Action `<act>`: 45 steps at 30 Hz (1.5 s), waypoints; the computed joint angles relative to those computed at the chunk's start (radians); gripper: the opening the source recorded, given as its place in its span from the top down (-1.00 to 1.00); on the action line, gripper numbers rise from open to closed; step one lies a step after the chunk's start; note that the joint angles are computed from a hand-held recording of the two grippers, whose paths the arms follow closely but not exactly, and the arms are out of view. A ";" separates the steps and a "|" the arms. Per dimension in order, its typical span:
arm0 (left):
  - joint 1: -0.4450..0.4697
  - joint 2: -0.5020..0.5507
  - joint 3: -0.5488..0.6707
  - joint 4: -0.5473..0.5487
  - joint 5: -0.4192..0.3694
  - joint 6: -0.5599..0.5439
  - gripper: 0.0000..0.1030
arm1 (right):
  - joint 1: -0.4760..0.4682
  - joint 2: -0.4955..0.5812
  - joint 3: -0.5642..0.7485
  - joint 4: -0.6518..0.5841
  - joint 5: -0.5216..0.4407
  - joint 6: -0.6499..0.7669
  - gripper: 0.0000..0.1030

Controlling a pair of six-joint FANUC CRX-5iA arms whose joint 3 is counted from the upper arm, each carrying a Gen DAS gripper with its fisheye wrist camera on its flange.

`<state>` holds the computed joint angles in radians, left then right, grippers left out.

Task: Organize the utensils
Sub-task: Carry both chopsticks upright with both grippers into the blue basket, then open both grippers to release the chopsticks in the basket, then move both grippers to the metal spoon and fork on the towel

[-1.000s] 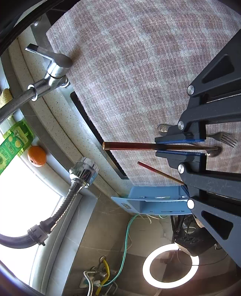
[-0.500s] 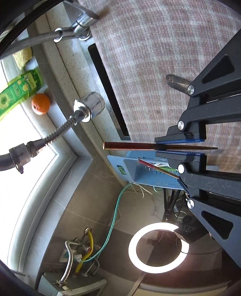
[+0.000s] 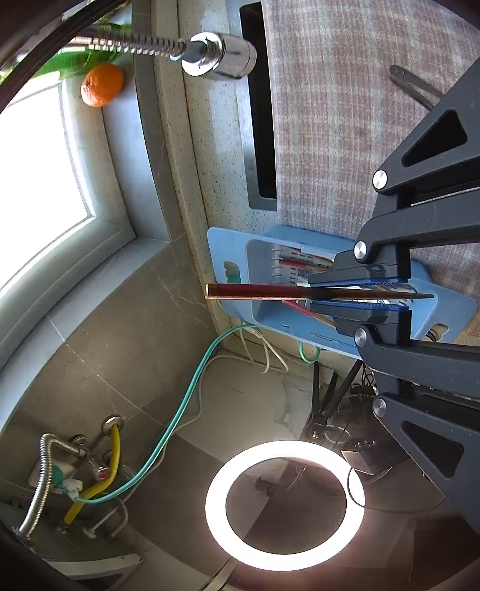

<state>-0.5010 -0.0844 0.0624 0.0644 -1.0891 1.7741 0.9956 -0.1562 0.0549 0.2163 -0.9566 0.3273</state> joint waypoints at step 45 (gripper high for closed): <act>-0.023 0.023 0.074 -0.125 -0.065 0.060 0.01 | 0.006 0.180 0.130 -0.033 -0.136 0.172 0.03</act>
<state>-0.5237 -0.0611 0.1369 -0.0610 -1.1540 1.8343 1.0017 0.0235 0.1850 0.1832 -1.0921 0.4996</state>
